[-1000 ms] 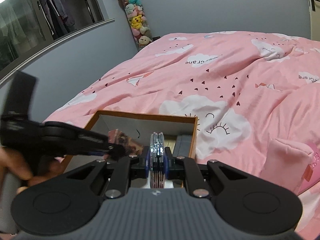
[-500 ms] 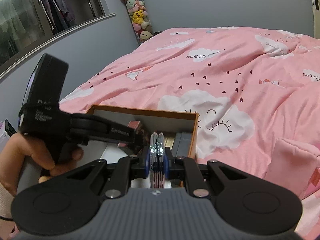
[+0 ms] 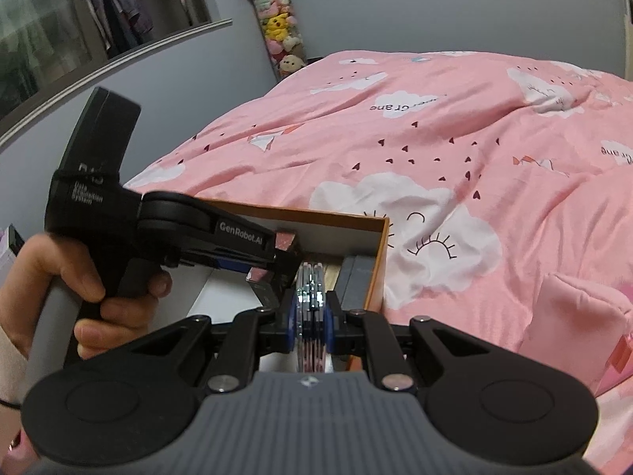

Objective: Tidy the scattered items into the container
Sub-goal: 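Lower the photo card into the orange box while the right gripper lowers the watch, then open the left gripper to release the card while the right gripper sets the watch down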

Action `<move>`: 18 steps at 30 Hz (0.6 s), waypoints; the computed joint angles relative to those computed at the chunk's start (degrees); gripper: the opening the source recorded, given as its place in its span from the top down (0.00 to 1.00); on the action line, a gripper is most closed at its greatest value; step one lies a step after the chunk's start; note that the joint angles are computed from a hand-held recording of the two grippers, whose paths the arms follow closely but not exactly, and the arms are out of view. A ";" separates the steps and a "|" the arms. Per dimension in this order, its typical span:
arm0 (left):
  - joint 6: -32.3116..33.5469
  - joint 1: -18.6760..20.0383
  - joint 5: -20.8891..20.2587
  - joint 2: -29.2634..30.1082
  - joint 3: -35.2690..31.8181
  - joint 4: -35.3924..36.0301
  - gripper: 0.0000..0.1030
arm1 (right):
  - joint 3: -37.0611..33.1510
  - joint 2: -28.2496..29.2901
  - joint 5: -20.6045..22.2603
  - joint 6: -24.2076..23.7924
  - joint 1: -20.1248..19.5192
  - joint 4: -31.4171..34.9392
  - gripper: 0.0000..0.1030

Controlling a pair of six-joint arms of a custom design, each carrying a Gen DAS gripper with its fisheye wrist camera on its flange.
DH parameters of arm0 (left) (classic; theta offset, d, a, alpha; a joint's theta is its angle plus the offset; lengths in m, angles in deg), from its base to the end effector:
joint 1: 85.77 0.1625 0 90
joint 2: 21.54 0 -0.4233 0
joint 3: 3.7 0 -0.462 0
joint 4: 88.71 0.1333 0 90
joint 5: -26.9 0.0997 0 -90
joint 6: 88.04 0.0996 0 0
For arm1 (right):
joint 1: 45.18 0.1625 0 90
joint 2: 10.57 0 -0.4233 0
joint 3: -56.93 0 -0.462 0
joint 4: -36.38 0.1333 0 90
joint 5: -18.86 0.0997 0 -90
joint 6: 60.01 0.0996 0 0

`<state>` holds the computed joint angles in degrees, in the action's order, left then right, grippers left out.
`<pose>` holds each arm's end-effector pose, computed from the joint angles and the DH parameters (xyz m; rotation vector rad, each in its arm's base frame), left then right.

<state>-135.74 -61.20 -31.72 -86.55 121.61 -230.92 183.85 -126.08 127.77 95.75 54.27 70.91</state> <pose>-0.3727 -0.3740 0.0466 0.4651 2.6367 -0.5232 0.1431 -0.2443 0.3161 0.5763 -2.4981 0.9716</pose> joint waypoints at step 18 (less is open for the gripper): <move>-8.41 -5.76 2.92 -8.33 3.29 8.66 0.68 | -5.05 13.06 5.99 -31.12 4.58 7.73 0.85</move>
